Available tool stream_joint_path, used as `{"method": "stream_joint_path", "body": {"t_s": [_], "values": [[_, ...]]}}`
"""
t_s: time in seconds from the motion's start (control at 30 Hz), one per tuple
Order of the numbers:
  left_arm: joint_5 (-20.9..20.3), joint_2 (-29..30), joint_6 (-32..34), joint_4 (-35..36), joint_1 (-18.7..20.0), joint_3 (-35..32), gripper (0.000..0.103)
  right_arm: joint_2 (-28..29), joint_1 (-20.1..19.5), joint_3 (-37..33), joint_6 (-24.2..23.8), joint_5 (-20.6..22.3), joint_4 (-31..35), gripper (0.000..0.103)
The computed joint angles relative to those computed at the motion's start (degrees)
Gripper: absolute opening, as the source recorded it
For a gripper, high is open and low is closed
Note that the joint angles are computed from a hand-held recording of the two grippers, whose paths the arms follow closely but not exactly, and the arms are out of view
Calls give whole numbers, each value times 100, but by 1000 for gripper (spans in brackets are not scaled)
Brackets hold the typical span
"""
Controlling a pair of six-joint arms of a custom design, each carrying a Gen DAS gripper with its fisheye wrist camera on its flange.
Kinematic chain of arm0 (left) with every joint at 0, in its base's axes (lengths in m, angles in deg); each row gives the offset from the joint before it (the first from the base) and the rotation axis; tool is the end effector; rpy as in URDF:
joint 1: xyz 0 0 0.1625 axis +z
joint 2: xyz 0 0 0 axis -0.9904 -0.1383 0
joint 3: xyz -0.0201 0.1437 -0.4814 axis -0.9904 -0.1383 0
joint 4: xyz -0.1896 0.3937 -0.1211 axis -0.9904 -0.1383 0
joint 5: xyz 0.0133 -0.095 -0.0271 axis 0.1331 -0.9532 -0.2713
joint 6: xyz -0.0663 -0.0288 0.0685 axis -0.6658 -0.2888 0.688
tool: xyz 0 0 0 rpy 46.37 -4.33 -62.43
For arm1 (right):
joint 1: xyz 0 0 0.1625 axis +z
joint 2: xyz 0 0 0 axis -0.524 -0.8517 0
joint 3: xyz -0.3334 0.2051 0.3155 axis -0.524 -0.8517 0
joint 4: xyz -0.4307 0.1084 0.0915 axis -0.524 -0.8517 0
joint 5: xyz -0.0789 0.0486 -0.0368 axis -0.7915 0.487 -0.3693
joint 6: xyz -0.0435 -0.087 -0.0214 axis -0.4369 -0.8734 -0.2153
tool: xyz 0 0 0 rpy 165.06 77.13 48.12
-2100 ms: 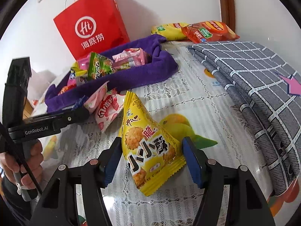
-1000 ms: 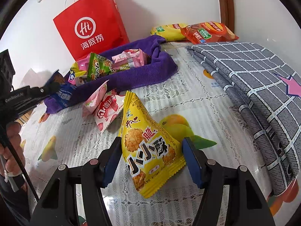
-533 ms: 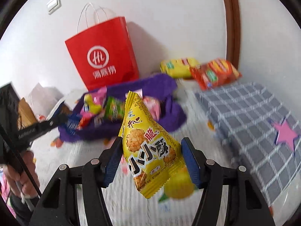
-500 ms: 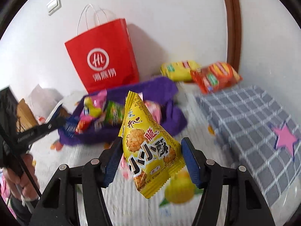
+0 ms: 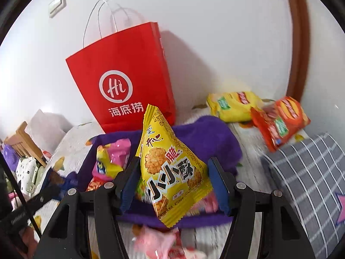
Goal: Organize snacks
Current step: 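Lower the yellow bag onto the towel with the right tool while the left tool carries the blue packet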
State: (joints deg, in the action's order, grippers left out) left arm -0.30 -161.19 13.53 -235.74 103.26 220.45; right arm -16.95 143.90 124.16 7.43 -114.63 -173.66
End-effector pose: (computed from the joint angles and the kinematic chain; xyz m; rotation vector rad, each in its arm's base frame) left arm -0.1496 -0.2754 0.1967 0.3607 2.6878 -1.0875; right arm 0.2072 -0.3155 0.1612 0.3640 -2.3568 1.0452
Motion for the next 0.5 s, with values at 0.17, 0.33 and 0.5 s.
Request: {"method": "stream_joint_path", "body": {"t_s": [0.17,0.33,0.5], "values": [[-103,93,12,-104,135,-26,14,379,-342,-207,-272,128,-236,62],[-224,149,13,-193,162,-24,14,564,-632,-179,-287,260,-267,63],[-216,263,-2,-115,112,-44,14,579,-728,-129,-256,298,-357,64]]}}
